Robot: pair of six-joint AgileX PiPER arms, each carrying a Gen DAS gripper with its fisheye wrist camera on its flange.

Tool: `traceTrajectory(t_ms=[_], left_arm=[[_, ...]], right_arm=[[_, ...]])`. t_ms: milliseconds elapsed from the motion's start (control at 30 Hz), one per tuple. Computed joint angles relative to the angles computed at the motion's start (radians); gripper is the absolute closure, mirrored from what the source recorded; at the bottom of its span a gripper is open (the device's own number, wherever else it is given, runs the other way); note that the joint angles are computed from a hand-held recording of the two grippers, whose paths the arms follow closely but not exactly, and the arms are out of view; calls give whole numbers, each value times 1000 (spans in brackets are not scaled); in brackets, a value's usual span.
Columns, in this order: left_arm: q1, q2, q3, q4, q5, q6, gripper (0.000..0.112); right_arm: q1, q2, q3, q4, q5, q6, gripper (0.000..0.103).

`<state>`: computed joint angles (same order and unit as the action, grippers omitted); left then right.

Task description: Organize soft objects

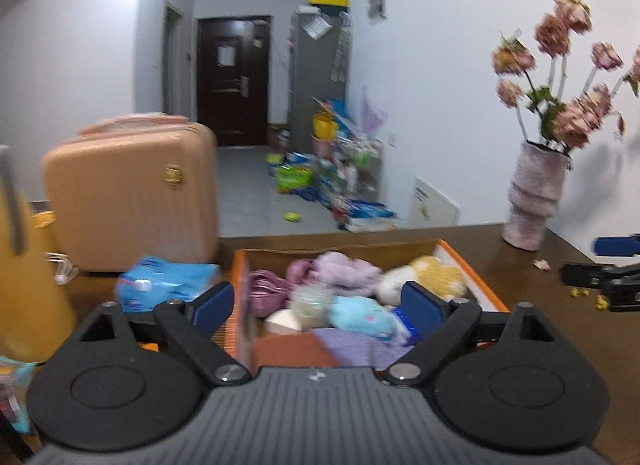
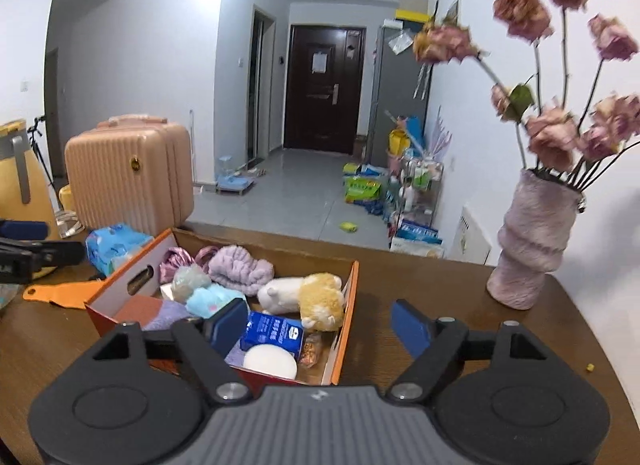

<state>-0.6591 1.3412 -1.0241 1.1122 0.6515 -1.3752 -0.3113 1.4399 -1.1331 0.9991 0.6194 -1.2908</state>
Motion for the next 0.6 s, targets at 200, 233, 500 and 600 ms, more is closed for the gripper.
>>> traceTrajectory(t_ms=[200,233,500,600], left_arm=[[-121,-135,100,120,185,-123,13],[-143,-156,116,134,207,-142,13],[-410,-268,311,336,464,-410,9],[-494,-284,351,321,533,-450,9]], right_arm=[[-41,-123,105,134,13,-89,20],[-47,-145,129,179,13,-123,19],[-150,-344,424,648,106,-622,4],[-194,-400,518,729,159,-712,4]])
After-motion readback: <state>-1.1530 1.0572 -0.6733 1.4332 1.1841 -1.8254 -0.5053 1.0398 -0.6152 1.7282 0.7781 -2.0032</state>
